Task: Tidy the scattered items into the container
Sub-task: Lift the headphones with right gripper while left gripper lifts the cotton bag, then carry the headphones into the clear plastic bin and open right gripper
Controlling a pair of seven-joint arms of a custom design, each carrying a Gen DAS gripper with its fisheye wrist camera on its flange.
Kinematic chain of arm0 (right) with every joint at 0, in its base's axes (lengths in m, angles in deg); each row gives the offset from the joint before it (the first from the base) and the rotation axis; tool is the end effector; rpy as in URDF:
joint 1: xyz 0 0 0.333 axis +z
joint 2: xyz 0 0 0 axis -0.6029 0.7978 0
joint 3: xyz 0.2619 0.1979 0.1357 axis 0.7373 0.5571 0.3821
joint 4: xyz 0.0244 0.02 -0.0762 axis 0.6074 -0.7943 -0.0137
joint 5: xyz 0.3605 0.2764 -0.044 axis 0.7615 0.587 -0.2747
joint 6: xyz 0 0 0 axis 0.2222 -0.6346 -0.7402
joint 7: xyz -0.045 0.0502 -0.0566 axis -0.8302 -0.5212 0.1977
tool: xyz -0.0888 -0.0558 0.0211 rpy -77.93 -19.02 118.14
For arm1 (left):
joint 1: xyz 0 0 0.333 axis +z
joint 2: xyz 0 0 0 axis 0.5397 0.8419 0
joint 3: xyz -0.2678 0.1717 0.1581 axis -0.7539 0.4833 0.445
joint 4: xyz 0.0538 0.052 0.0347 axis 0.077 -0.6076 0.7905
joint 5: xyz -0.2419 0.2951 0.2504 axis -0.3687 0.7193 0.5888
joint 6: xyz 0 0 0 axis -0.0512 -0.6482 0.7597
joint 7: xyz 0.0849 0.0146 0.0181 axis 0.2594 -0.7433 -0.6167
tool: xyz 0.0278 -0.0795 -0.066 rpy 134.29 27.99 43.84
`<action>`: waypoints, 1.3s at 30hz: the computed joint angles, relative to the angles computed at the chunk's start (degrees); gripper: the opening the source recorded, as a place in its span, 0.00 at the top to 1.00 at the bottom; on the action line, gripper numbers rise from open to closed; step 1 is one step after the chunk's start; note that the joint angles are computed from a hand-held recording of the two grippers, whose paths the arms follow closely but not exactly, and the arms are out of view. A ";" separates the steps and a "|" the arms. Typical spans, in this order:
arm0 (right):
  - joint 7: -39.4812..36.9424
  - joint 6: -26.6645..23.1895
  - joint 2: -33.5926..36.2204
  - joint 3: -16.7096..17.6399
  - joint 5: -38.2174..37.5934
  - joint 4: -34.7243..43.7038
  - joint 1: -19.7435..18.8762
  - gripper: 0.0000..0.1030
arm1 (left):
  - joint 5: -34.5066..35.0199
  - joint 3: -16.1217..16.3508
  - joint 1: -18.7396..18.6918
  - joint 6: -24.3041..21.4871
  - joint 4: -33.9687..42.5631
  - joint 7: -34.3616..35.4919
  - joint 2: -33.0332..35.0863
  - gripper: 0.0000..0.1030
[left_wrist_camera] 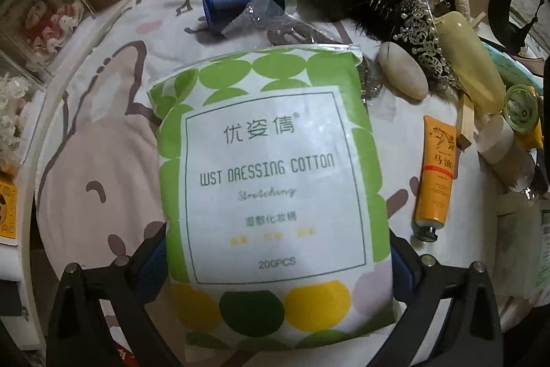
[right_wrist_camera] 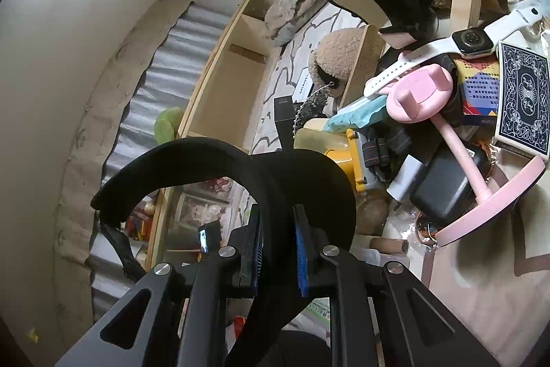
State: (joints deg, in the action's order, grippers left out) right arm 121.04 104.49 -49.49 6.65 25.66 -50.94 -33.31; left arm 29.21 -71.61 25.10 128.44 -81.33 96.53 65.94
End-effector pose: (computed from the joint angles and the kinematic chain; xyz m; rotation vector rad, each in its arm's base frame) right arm 0.7271 0.1977 0.5414 -1.5084 1.2418 0.7884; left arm 0.6289 -0.1764 0.5141 -2.2536 1.6232 -0.1442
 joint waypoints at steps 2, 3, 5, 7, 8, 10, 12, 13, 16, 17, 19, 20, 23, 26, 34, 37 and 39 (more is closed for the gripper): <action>-0.01 0.02 -0.07 -0.02 -0.03 -0.09 -0.04 0.83 | 1.10 -0.16 -0.23 0.44 -0.63 -0.61 -0.64 0.04; -0.01 -0.03 -0.11 -0.04 -0.04 -0.12 -0.08 0.83 | 1.49 -0.23 -0.32 0.88 -1.16 -0.92 -1.14 0.04; -0.12 0.04 -0.20 -0.07 -0.05 -0.19 -0.07 0.83 | 2.23 -0.41 -0.49 2.38 -2.71 -1.89 -2.50 0.05; -0.28 -0.06 -0.12 -0.07 -0.05 -0.12 -0.09 0.83 | 3.57 -0.69 -0.68 4.06 -4.23 -2.96 -3.90 0.05; -0.35 -0.06 -0.18 -0.07 -0.01 -0.18 -0.11 0.83 | 4.38 -0.89 -0.80 4.61 -4.76 -3.57 -4.51 0.05; -0.36 -0.16 -0.21 -0.04 0.25 -0.24 -0.16 0.83 | 6.46 -1.21 -0.91 7.36 -6.55 -5.19 -6.40 0.05; -0.36 -0.26 -0.22 -0.02 0.54 -0.29 -0.19 0.83 | 7.94 -1.51 -0.90 9.92 -8.08 -6.55 -8.31 0.05; -0.32 -0.26 -0.28 -0.01 0.62 -0.32 -0.18 0.83 | 8.75 -1.72 -0.86 11.02 -8.71 -7.37 -9.19 0.05; -0.30 -0.30 -0.36 0.03 0.91 -0.40 -0.12 0.83 | 11.35 -2.52 -0.71 14.39 -10.60 -9.81 -12.11 0.05; -0.24 -0.32 -0.37 0.06 1.17 -0.47 -0.13 0.83 | 12.26 -2.79 -0.60 15.63 -11.09 -10.57 -12.92 0.05; -0.27 -0.44 -0.57 0.12 2.03 -0.78 -0.24 0.83 | 14.43 -3.59 -0.39 18.16 -12.32 -12.58 -14.97 0.05; -0.36 -0.51 -0.68 0.15 2.62 -0.96 -0.31 0.83 | 15.80 -4.05 -0.21 19.54 -12.90 -13.65 -15.97 0.05; -0.51 -0.71 -0.99 0.15 4.02 -1.04 -0.40 0.83 | 19.14 -5.35 0.47 21.94 -13.57 -16.35 -17.61 0.05; -1.26 -0.43 -1.32 0.12 5.38 -0.61 -0.48 0.83 | 22.79 -6.67 1.19 23.28 -13.47 -18.98 -18.44 0.05; -2.43 0.93 -3.44 -0.43 12.24 -0.16 -1.53 0.83 | 32.58 -9.50 2.28 25.90 -10.84 -25.23 -19.10 0.05; -2.86 1.71 -4.44 -0.96 13.72 0.57 -1.74 0.83 | 34.87 -9.61 2.16 28.18 -9.60 -27.42 -18.55 0.05; -3.18 2.41 -5.12 -1.37 14.62 1.29 -1.92 0.83 | 35.97 -9.56 2.06 29.81 -8.53 -28.49 -17.91 0.05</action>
